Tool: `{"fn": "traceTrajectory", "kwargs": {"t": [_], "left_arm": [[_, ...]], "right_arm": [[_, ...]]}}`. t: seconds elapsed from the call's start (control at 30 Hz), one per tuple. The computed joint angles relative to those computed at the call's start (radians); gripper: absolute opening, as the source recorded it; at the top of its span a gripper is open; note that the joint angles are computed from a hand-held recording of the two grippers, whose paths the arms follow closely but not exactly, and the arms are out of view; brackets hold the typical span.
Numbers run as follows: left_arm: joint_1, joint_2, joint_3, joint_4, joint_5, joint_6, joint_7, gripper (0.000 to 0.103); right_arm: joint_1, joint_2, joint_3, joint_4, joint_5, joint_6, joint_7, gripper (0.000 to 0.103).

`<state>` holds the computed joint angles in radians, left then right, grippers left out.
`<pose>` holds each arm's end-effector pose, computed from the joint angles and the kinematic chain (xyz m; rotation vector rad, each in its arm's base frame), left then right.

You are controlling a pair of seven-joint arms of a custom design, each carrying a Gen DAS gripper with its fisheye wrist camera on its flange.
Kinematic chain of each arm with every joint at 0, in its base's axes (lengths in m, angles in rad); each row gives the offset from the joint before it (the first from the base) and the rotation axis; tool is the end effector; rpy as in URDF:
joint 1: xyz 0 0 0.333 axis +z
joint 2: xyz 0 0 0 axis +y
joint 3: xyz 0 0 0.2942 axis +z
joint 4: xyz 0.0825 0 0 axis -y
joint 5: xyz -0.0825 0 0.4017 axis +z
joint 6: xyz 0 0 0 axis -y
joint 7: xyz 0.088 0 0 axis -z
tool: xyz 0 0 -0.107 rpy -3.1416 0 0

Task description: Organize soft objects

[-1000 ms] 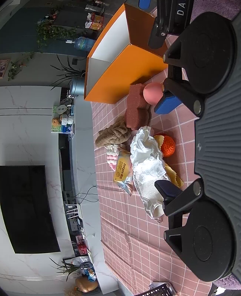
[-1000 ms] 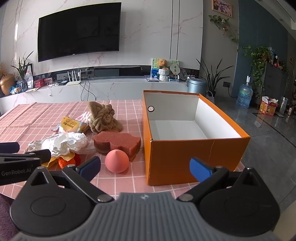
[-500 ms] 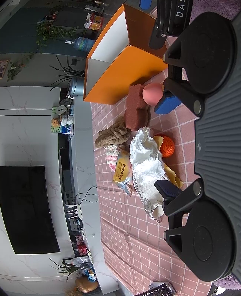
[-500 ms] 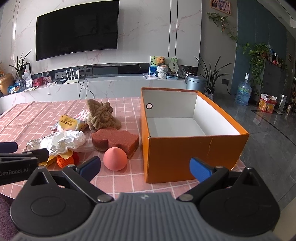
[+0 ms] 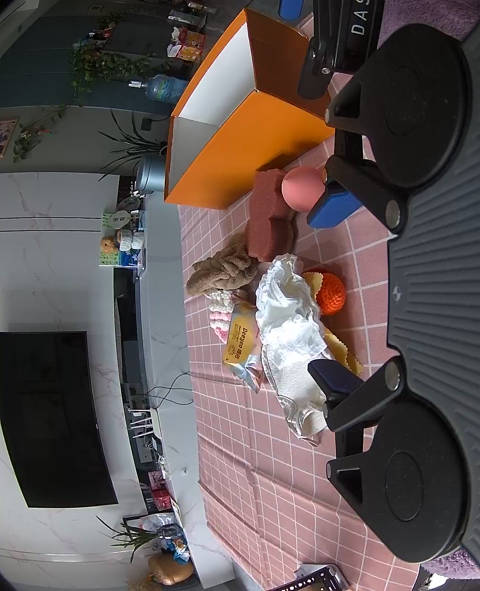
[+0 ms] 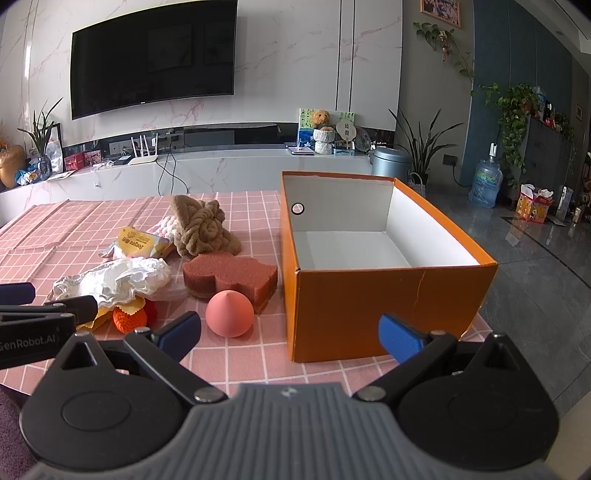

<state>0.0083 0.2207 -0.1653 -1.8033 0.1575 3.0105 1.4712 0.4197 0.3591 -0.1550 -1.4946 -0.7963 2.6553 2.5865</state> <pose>0.6704 -0.1084 0.5161 -1.4864 1.7797 -0.9395 0.6890 0.2257 0.5288 -1.5109 1.7628 -0.9803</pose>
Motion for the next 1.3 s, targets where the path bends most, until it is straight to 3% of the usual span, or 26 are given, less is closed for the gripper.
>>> {"fn": "traceTrajectory", "kwargs": {"t": [1.2,1.3], "left_arm": [[0.0,-0.002,-0.005,-0.004,-0.011,-0.009,0.01,0.095],[0.026,-0.001,-0.036,-0.009,-0.064,-0.004,0.052,0.087]], "right_arm": [[0.0,0.005,0.002,0.004,0.035,-0.013,-0.029,0.101],[-0.001,0.005,0.003,0.004,0.036,-0.014,-0.032,0.101]]}}
